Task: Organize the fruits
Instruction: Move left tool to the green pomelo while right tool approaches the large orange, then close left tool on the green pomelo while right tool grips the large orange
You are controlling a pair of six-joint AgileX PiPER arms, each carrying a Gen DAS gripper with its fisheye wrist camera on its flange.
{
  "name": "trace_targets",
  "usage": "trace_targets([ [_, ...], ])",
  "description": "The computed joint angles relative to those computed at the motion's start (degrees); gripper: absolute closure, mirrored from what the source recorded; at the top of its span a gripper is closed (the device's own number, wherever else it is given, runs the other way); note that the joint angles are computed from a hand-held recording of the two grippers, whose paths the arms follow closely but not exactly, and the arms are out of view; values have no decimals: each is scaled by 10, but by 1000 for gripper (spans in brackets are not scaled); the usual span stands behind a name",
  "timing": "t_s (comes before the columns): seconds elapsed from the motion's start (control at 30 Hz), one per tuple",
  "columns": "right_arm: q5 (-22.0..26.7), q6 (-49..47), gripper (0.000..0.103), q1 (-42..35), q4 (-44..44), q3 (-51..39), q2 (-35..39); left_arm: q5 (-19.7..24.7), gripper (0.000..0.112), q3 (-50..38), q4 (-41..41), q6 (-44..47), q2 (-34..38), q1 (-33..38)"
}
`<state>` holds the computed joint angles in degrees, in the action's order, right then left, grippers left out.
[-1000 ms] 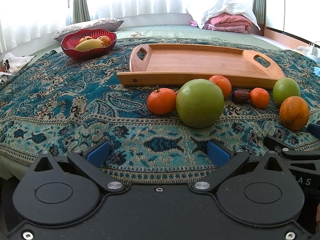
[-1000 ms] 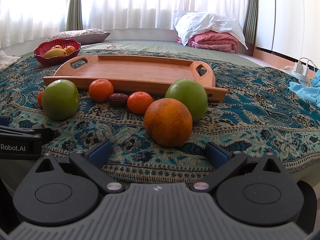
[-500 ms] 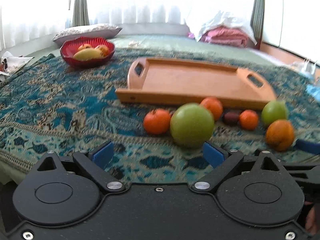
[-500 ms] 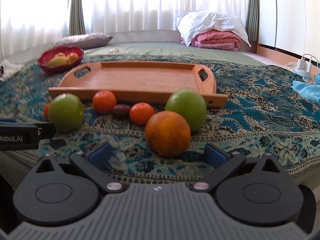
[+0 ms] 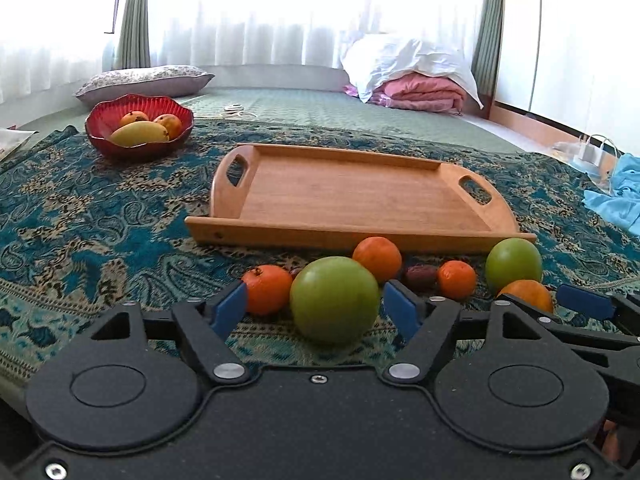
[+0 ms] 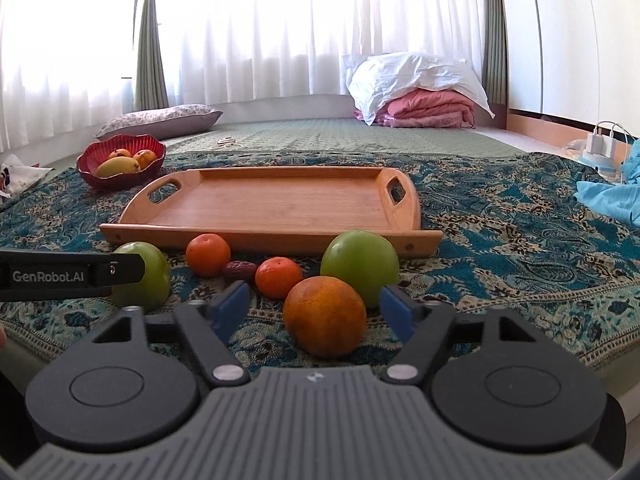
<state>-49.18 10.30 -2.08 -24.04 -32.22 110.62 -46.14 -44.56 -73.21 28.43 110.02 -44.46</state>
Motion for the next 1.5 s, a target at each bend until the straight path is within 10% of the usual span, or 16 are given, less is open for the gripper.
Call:
trace_targets([
  [0.37, 36, 8, 43, 14, 18, -18, 9, 21, 59, -19, 23, -11, 19, 16],
  [1.5, 78, 47, 47, 25, 19, -55, 32, 40, 54, -88, -7, 35, 78, 36],
])
